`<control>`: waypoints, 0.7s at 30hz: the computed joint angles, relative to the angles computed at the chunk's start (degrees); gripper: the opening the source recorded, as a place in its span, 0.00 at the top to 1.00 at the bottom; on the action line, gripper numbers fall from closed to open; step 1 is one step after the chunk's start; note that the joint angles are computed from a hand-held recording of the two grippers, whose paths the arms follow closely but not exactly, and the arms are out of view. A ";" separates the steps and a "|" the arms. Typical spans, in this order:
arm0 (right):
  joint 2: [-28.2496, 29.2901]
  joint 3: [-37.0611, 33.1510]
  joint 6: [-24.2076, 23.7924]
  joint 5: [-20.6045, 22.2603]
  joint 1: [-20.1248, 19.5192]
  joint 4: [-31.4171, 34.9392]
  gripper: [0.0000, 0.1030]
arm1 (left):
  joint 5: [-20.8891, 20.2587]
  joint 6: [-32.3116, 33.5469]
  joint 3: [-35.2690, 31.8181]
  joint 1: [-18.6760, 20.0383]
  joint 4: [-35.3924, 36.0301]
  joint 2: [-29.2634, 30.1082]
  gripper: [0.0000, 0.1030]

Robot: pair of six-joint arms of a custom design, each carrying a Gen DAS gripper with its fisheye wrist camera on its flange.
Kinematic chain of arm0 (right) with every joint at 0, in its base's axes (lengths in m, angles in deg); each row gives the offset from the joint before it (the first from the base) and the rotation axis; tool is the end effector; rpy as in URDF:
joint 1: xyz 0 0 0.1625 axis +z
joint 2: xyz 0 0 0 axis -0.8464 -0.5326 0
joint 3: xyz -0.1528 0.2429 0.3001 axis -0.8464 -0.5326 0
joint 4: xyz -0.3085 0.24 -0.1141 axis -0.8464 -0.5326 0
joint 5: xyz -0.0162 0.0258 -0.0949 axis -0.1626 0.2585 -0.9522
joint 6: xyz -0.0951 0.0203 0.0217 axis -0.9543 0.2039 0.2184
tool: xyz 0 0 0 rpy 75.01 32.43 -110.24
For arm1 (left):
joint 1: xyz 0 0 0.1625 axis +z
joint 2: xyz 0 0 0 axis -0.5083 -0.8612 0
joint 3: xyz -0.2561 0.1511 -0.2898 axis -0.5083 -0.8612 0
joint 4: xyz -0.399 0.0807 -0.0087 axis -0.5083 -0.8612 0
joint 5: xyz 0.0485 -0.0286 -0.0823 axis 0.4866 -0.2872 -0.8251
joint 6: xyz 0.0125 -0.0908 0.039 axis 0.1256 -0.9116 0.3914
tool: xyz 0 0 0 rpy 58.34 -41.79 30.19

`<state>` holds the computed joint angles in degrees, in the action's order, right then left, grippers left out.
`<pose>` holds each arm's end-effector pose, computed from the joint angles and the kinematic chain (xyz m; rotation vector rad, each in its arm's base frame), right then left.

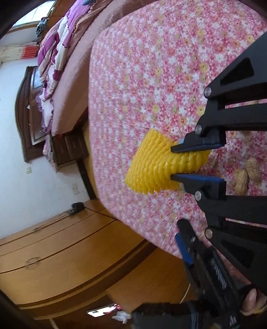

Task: Collect trash
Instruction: 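Grasp the yellow foam net with the right tool while the left tool grasps the blue plastic tube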

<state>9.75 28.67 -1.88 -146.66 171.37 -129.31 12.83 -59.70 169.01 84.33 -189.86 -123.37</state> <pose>0.3749 -0.5744 0.0312 1.0993 -2.7000 0.4816 -0.0908 -0.4942 0.2747 -0.2929 2.2790 -1.1098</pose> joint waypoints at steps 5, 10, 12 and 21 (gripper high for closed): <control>-4.03 3.64 2.49 1.69 -0.83 -3.65 0.79 | -3.65 3.91 -1.78 0.69 -1.56 2.26 0.57; -7.68 6.78 4.64 1.26 -2.27 -5.31 0.79 | -6.62 8.75 -4.99 1.58 -0.77 5.49 0.57; -9.19 8.09 6.00 1.44 -3.21 -5.58 0.79 | -6.24 10.63 -7.08 1.84 1.73 7.35 0.57; -14.92 12.92 10.35 1.20 -7.42 -7.00 0.79 | -8.07 21.77 -13.09 4.20 -0.31 13.50 0.57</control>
<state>-5.18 41.59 8.48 -145.46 163.95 -136.31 4.76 -37.94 155.91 88.54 -190.17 -109.87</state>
